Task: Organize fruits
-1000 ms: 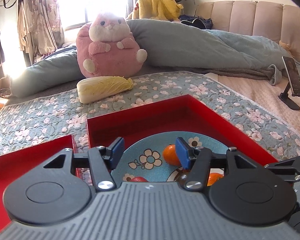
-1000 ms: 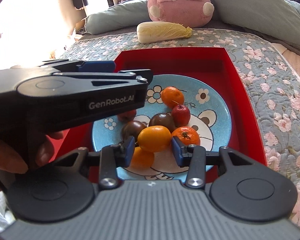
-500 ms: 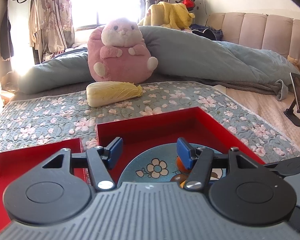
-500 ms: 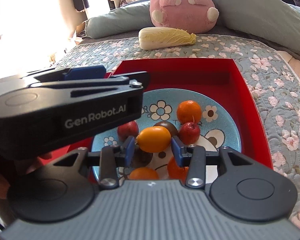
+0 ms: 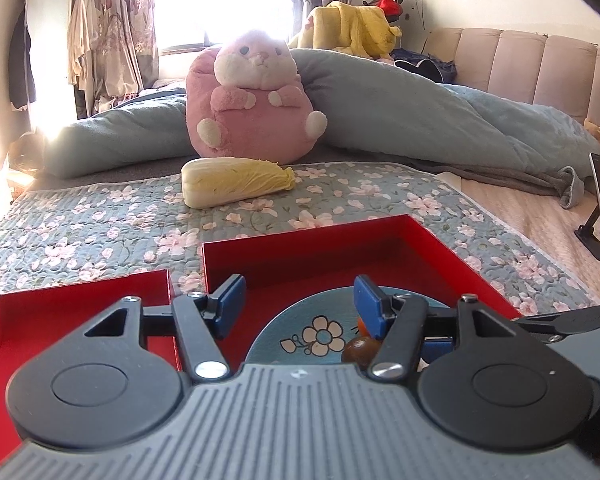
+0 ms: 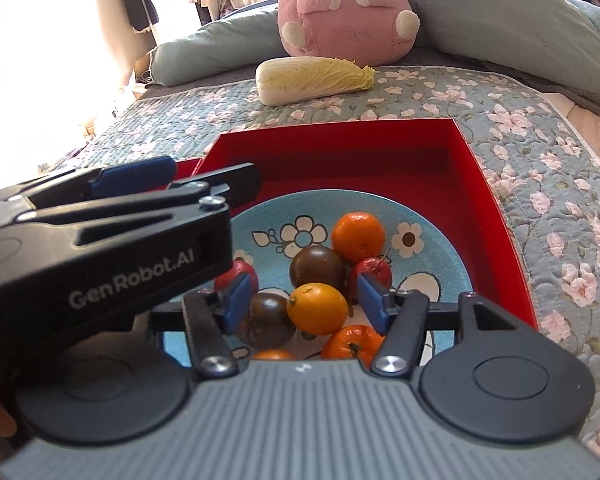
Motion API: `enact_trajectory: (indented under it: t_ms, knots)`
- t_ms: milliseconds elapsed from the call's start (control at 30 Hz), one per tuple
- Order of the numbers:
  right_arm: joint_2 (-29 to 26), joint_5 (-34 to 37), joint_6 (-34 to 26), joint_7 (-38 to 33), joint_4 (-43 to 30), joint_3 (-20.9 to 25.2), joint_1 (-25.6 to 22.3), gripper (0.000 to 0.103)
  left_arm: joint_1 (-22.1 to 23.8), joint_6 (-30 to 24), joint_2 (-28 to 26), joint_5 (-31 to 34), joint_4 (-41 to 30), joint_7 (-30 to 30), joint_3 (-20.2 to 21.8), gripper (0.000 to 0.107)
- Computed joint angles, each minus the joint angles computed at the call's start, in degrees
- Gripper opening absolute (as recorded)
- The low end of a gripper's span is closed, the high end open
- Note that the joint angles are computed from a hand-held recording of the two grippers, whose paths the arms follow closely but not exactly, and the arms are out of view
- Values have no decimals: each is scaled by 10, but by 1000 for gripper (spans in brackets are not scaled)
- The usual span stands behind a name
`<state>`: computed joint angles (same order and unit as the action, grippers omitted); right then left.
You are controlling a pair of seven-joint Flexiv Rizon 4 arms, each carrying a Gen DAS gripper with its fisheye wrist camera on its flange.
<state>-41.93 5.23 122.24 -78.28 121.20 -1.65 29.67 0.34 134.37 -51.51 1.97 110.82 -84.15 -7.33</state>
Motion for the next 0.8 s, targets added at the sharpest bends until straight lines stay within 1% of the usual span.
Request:
enact_trajectory:
  t_ms: [533, 800]
  knots:
    - [27, -16, 31, 12, 43, 33, -31, 62, -13, 19, 10, -46, 25, -15, 18, 66]
    - [38, -15, 49, 16, 65, 42, -37, 62, -23, 40, 22, -68, 52, -15, 31, 69]
